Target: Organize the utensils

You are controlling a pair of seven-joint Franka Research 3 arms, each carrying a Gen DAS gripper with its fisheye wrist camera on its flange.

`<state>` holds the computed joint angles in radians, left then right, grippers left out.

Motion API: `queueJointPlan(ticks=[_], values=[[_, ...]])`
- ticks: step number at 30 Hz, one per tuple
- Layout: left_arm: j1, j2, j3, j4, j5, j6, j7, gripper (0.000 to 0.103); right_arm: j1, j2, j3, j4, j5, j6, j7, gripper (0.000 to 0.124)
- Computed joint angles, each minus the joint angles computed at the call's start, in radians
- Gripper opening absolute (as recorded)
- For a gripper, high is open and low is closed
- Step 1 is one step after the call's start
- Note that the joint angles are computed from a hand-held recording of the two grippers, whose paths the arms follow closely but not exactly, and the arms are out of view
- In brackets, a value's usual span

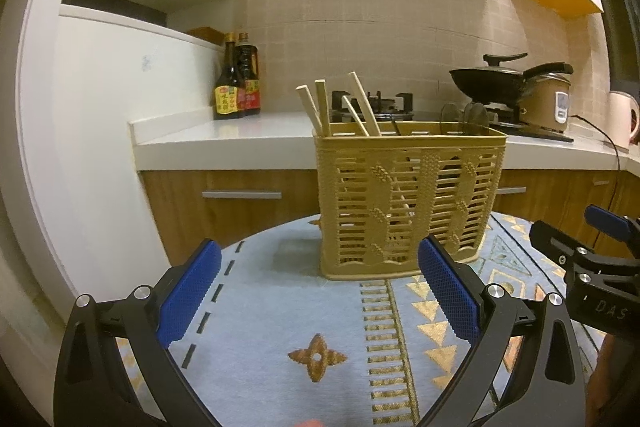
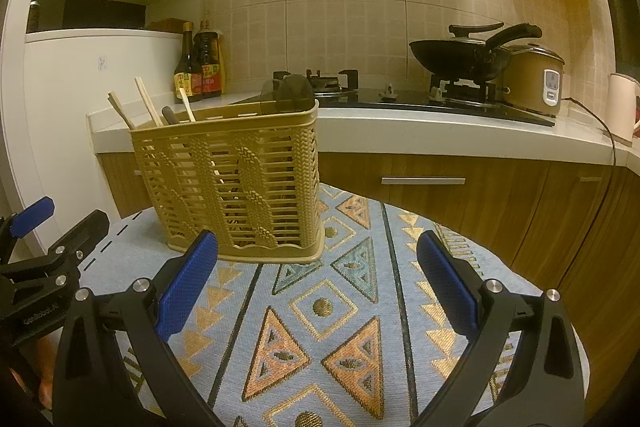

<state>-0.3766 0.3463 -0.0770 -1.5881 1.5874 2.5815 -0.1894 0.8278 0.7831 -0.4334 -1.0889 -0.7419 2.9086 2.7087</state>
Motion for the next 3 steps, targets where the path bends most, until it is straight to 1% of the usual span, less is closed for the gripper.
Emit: queueJointPlan(ticks=[3], values=[[0.003, -0.004, 0.001, -0.005, 0.007, 0.007, -0.015, 0.096, 0.001, 0.000, -0.002, -0.003, 0.000, 0.004, -0.001, 0.095]])
